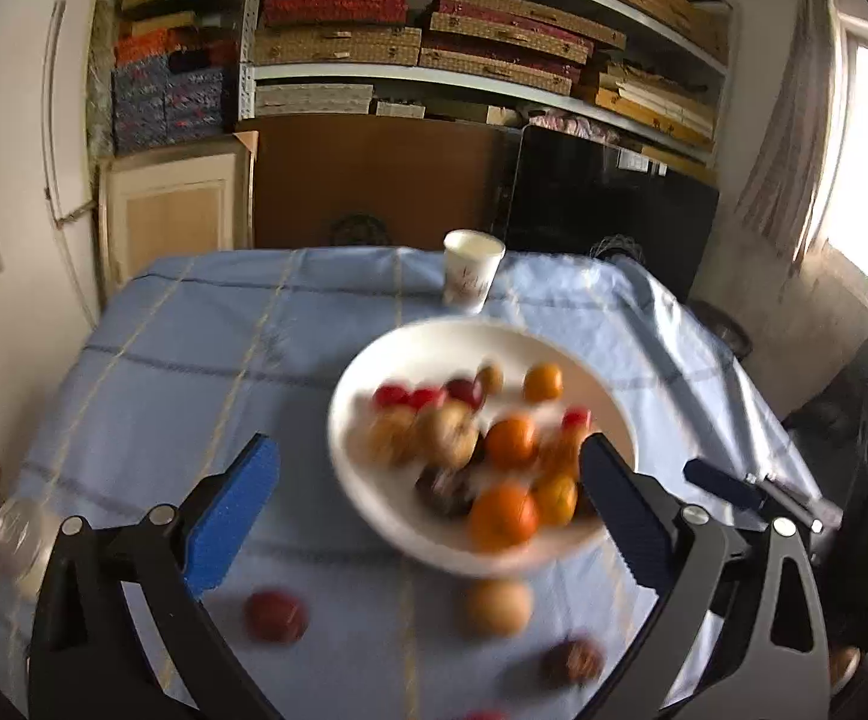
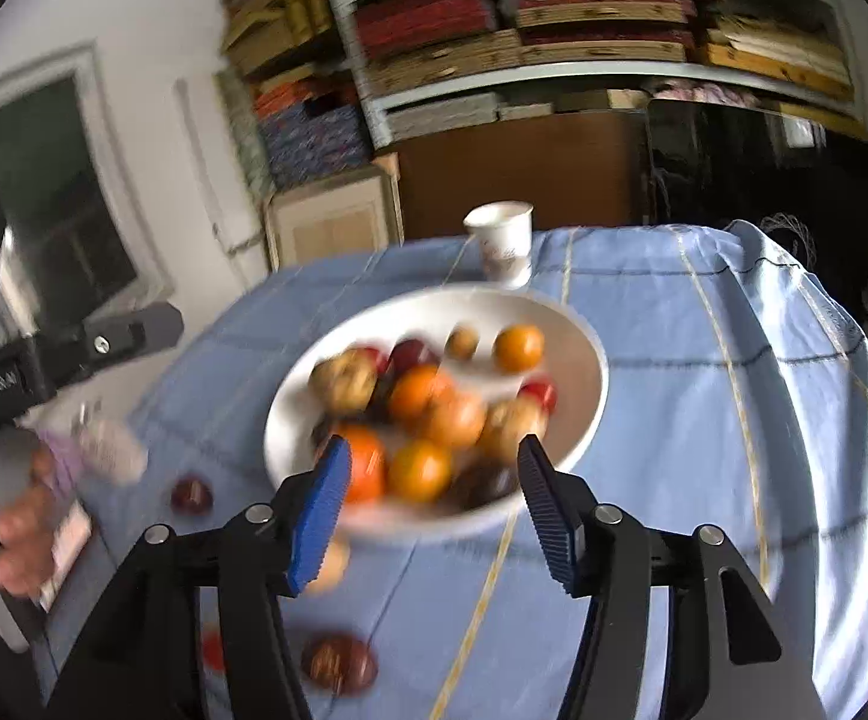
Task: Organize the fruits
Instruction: 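Move both open tools back to the remaining fruits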
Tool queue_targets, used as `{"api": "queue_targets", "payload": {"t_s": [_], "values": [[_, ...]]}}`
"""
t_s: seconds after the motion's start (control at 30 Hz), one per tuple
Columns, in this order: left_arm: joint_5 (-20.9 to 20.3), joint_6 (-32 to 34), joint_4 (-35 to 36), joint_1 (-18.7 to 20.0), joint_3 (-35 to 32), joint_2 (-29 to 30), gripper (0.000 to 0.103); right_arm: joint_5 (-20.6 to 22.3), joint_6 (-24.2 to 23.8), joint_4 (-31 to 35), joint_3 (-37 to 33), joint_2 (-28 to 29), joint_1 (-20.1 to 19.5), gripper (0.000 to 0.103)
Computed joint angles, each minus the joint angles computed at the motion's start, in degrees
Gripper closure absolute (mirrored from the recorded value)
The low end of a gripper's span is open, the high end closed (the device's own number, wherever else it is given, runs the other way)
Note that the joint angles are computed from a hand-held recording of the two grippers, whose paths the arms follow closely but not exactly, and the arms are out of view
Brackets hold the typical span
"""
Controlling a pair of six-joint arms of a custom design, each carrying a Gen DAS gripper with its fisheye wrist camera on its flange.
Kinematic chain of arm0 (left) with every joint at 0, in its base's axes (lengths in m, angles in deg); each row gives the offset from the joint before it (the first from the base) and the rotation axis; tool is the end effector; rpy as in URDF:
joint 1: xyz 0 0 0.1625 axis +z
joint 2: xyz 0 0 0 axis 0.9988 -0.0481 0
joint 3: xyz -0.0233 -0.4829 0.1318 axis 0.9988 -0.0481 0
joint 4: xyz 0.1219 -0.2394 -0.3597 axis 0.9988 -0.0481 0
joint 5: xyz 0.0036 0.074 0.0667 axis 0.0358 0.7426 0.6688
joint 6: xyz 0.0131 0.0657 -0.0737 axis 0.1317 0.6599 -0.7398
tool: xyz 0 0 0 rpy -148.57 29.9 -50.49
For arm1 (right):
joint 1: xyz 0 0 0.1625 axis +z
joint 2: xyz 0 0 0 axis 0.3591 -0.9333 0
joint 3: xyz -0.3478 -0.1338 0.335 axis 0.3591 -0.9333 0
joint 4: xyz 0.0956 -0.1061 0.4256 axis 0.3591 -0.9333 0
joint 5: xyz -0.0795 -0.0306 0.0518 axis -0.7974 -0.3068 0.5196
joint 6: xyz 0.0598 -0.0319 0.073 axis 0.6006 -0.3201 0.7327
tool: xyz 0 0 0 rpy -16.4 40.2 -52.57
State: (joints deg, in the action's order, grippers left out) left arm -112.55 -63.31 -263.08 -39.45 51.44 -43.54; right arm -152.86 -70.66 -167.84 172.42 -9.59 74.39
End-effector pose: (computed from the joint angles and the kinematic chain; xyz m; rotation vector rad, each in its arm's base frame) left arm -0.2061 -0.5562 0.2178 0.2431 2.1648 -1.1319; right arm 0.1854 -0.6105 0.1423 1.0287 -2.5756 0.8430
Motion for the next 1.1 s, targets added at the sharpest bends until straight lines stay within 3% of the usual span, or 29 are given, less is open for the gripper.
{"api": "queue_targets", "payload": {"t_s": [0.13, 0.37, 0.6, 1.1], "values": [[2.1, -5.5, -1.5, -2.3, 8.1, -1.7, 0.005, -0.9, -1.8, 0.3, 4.1, -1.0, -0.5, 0.044], [1.4, -20.2, 7.4, -1.6, 14.5, -3.9, 0.005, -4.5, -3.4, -0.3, 6.5, 0.2, 0.0, 0.044], [1.0, -20.6, 5.3, -1.5, 15.7, -4.1, 0.005, -6.6, -5.2, -1.7, 7.4, 1.2, 0.8, 0.044], [4.2, -23.3, 9.9, -2.0, 15.1, -4.0, 0.005, -7.1, -5.6, -0.8, 7.1, 1.5, 0.7, 0.044]]}}
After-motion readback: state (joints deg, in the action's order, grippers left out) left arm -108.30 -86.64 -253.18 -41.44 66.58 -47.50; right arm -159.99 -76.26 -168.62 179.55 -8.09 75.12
